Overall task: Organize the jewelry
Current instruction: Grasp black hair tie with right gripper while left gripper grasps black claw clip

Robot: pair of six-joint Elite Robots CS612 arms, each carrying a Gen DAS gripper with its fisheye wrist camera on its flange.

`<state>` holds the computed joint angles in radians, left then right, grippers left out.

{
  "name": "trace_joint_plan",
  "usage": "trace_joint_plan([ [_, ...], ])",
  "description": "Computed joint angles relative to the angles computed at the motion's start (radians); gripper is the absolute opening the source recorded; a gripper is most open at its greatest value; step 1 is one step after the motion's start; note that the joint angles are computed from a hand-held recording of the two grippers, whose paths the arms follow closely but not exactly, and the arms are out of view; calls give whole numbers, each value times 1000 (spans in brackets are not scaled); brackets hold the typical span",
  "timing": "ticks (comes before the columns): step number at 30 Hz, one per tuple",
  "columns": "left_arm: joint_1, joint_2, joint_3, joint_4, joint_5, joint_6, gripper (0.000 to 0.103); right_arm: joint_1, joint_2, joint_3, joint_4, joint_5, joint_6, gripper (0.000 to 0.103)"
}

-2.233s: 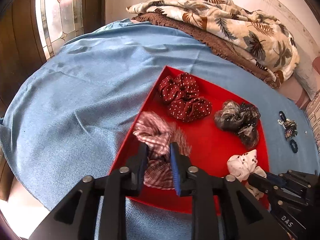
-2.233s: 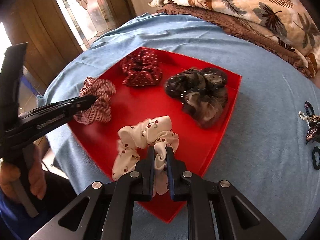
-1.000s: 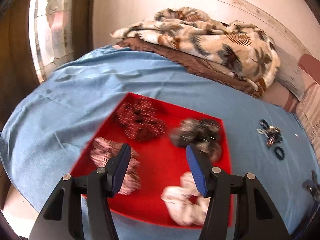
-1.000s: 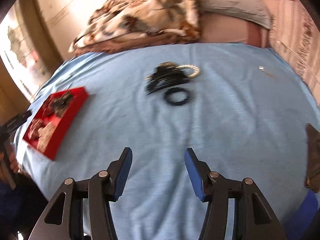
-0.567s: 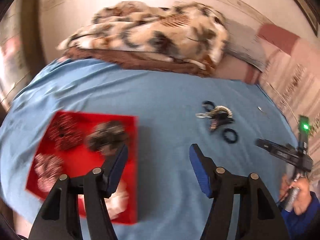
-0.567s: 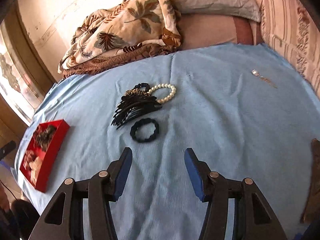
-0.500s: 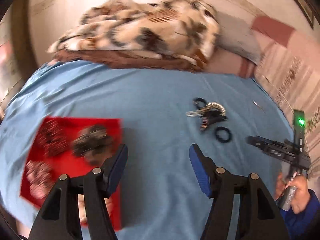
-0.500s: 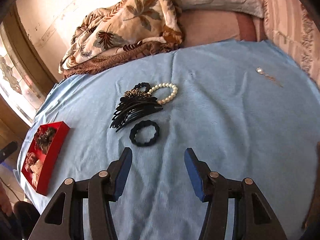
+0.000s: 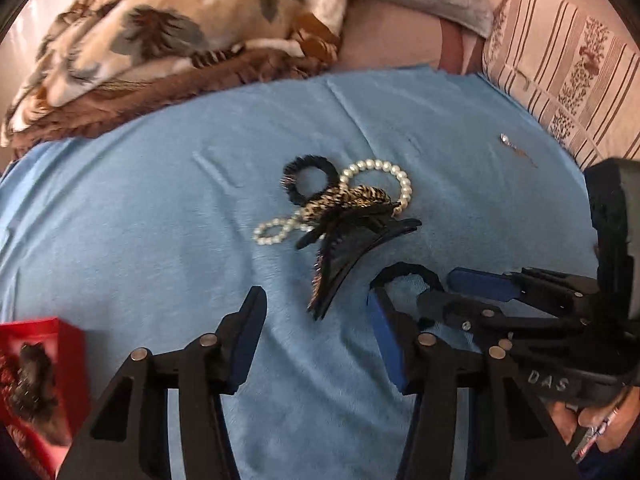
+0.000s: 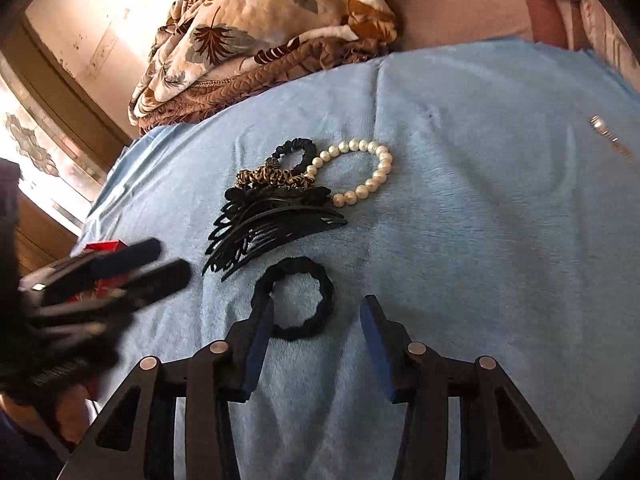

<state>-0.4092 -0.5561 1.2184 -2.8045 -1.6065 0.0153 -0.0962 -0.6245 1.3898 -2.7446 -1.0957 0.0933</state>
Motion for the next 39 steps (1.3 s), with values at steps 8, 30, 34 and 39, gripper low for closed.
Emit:
trace_joint_plan([
  [8,6,41,-72,87,-36,-33,8,0,21,-34,26,13,2,10],
  [30,46,-141,293,-115,-108,-19,21,9,-79,86,55,-136,-7,25],
  [34,47,-148,306,-185,-94,-19,46,10,-76,83,46,-146,-7,42],
  [39,39,-128,267,-157,-90,4,52,15,-70,74,62,-147,-26,42],
])
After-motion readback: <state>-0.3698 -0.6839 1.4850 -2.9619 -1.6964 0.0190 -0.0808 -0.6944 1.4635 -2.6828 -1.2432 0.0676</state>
